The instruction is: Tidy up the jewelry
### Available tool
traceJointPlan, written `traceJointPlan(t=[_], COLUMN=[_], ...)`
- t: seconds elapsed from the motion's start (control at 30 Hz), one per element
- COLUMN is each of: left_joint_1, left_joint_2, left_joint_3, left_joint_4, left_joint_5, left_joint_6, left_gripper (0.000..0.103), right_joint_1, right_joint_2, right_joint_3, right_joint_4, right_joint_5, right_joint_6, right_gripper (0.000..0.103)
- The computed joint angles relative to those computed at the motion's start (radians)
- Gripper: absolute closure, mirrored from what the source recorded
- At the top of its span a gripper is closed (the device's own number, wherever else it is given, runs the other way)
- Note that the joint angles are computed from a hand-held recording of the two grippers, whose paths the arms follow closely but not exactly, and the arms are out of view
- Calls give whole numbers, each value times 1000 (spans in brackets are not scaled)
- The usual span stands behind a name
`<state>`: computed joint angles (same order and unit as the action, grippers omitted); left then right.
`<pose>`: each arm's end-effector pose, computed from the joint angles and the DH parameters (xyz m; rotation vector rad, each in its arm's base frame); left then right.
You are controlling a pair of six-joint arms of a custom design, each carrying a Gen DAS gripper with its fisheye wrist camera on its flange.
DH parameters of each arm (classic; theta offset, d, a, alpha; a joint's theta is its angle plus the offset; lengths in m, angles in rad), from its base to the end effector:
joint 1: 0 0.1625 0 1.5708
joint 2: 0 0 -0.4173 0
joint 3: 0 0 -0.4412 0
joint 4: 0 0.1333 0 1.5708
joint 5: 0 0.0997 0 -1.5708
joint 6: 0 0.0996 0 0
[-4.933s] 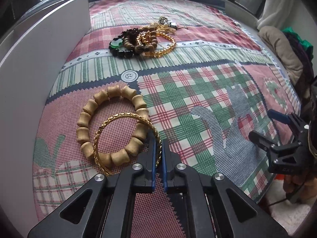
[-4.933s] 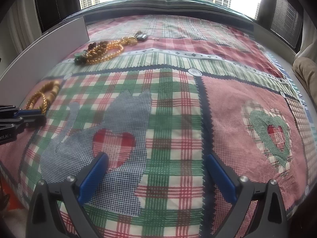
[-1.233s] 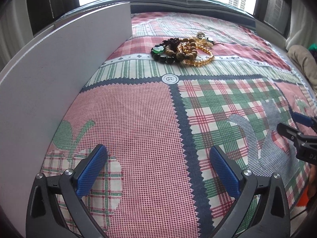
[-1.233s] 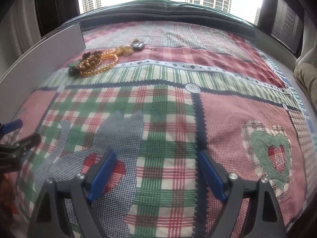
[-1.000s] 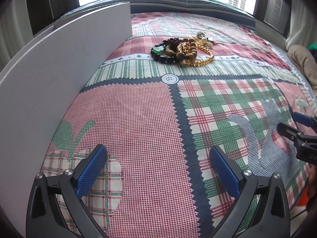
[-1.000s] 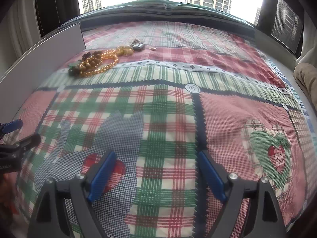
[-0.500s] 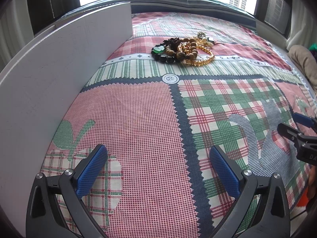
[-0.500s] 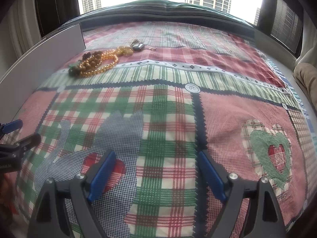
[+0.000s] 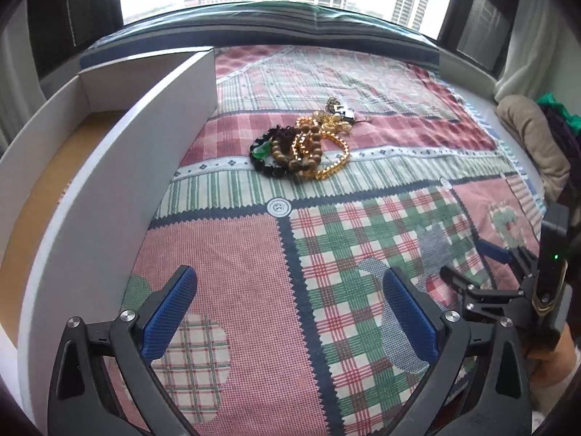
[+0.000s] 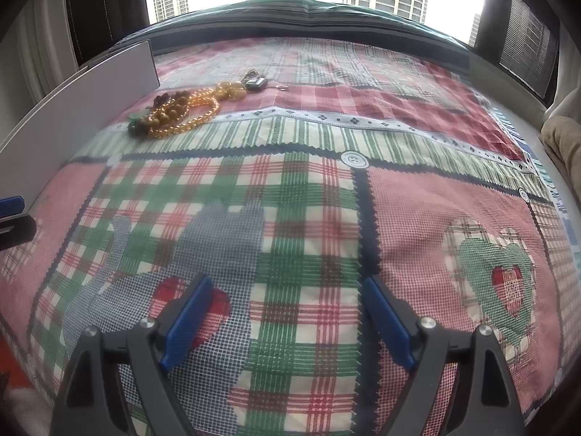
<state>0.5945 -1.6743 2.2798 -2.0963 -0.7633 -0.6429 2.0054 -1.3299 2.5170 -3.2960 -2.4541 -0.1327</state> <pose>-0.2276 -0.4017 0.2498 0.4464 2.4015 -0.6880 0.2122 -0.3234 0.1555 0.3457 -2.2270 0.7681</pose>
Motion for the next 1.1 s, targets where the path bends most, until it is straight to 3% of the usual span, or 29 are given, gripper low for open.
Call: traceJointPlan(t=[0.2,0.3,0.43,0.53,0.6,0.77,0.87,0.93,1.03,1.1], left_joint_1=[101,182,265,301,308,312,323,319,302,288], left_joint_2=[192,281,344,369,379,430,464,492,499,511], left_joint_3=[-163,-246,-318,-343,-354,-413,-455,-487,-472,-465], left_joint_4=[-164,-151,-134,-156,-172,-179,-160,-84,-66,-41], left_joint_5=[-43,-54,-55,-94,-116,-158,-218,-216,-218,-174], left_joint_6=[232,223,140,122,124,159,182,182,217,230], left_gripper=[2,25,32,43,54,56,56,56,56,56], right_joint_1=[0,1,-2,-3,-5,-7,-8,-8,-8,-8], right_joint_2=[4,5,0,4,7,14,16,17,17,21], right_joint_3=[0,1,5,6,6,4,3,2,2,1], right_joint_4=[-13,-21,-26,-40,-46,-59,-61,-63,-63,-69], right_joint_5=[2,3,11,16,19,24,25,25,26,27], right_joint_6=[-7,-12,-24,-33,-39,-50,-53,-52,-54,-57], right_gripper=[15,15,15,14,13,11,10,10,10,10])
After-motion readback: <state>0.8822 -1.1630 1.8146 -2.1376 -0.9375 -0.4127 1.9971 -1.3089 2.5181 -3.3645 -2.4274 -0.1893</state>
